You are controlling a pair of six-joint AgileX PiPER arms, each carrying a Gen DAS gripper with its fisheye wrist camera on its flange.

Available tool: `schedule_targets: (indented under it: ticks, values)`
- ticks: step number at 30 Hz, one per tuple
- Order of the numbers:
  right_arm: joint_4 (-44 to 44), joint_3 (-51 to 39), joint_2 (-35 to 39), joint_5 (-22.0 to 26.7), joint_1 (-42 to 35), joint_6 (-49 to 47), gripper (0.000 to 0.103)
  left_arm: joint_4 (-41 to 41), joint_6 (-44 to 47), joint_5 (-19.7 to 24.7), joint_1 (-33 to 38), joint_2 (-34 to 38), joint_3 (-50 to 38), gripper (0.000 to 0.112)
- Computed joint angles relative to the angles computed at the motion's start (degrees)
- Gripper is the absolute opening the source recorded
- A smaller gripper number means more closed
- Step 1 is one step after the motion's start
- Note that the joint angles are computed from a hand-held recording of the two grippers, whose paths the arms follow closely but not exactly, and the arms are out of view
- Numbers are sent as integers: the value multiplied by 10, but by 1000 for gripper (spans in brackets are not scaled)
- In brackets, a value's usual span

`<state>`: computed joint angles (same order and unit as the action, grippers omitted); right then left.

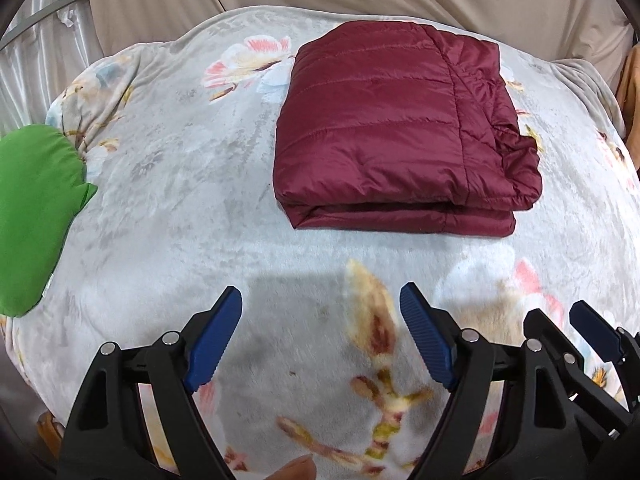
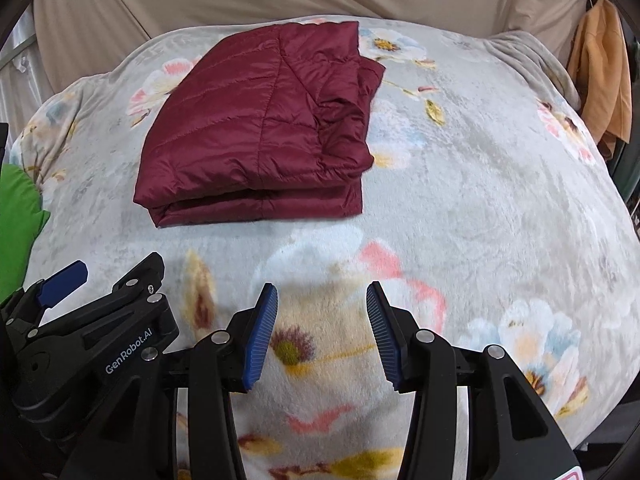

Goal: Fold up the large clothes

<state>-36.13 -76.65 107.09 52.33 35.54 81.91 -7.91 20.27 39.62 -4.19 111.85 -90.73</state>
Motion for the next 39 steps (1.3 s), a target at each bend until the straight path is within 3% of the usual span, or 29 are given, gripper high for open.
schedule_targets:
  ticks: [11,27,34,39]
  values:
    - [-32,27,-12,-6,16,34,47,-1,-17,-17,-1,-16,27,79]
    - [-30,3,1,-6,13,7,47,-4,-31,15,7,5,-15,80]
    - [-20,-1,7,-10,6,-1,47,11,-38,-25,0,1,7,81]
    - [-13,-1,12,-7,3,-3,47,12,-40,-17,-3,11,1,82]
